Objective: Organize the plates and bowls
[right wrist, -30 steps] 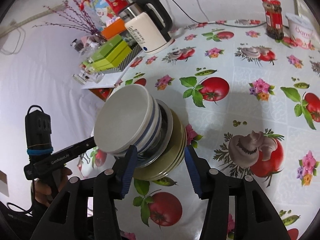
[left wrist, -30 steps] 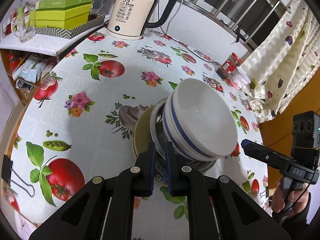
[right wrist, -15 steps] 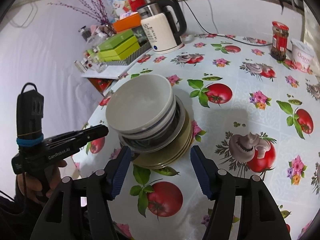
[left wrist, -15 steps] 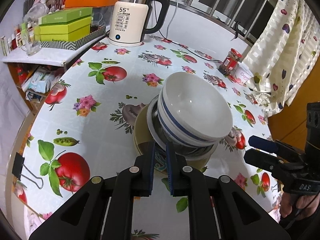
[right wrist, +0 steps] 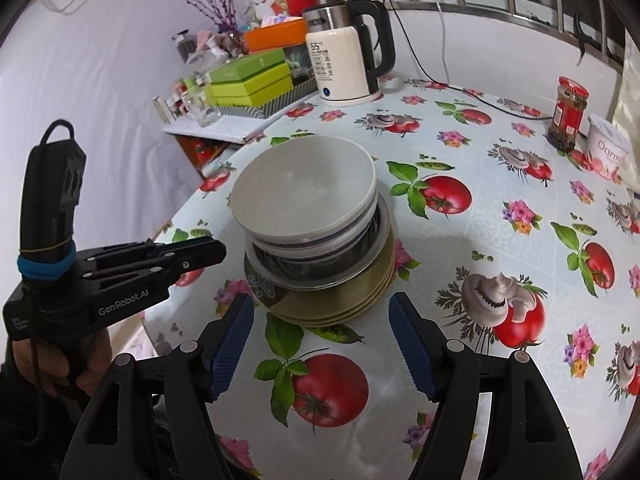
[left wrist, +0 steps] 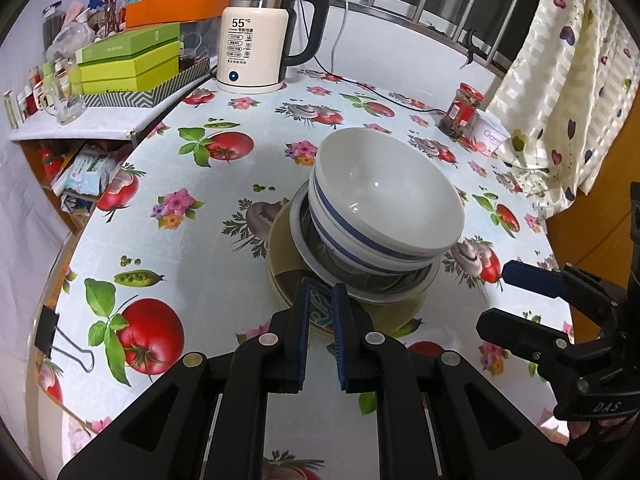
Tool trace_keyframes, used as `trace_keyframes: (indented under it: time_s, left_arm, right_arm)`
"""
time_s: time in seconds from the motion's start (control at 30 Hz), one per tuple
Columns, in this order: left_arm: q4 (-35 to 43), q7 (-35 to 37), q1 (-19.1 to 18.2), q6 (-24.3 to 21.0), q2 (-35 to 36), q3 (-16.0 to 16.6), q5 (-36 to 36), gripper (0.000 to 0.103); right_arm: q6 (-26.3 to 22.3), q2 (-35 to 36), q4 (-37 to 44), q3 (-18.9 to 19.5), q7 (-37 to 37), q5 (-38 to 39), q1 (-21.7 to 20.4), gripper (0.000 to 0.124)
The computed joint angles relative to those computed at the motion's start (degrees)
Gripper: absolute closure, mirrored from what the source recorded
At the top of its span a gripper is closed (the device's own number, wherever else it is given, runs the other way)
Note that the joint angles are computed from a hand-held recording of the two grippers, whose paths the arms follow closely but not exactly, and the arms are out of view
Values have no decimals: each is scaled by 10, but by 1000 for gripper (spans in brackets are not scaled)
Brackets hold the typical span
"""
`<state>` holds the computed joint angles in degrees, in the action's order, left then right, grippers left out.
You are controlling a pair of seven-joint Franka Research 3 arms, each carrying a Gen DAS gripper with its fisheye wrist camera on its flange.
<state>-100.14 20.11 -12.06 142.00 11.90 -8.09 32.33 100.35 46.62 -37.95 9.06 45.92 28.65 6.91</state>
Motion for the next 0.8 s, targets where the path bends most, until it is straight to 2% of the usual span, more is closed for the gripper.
trace_keyframes:
  time_s: [0.17,0.33,0.8]
  left_arm:
    - [2,3,-1,-4,3,-1,-1,92]
    - [13,1,-9,-30,9,1,15,92]
    - [18,10,-11,-36,20,0,6,92]
  right_arm:
    - [40,-42,-75,-5,-30,2,2,52]
    - [70,-63,-115,-9,-48,2,5,52]
    - [75,-60,-118,-15,-47,-10,13,51]
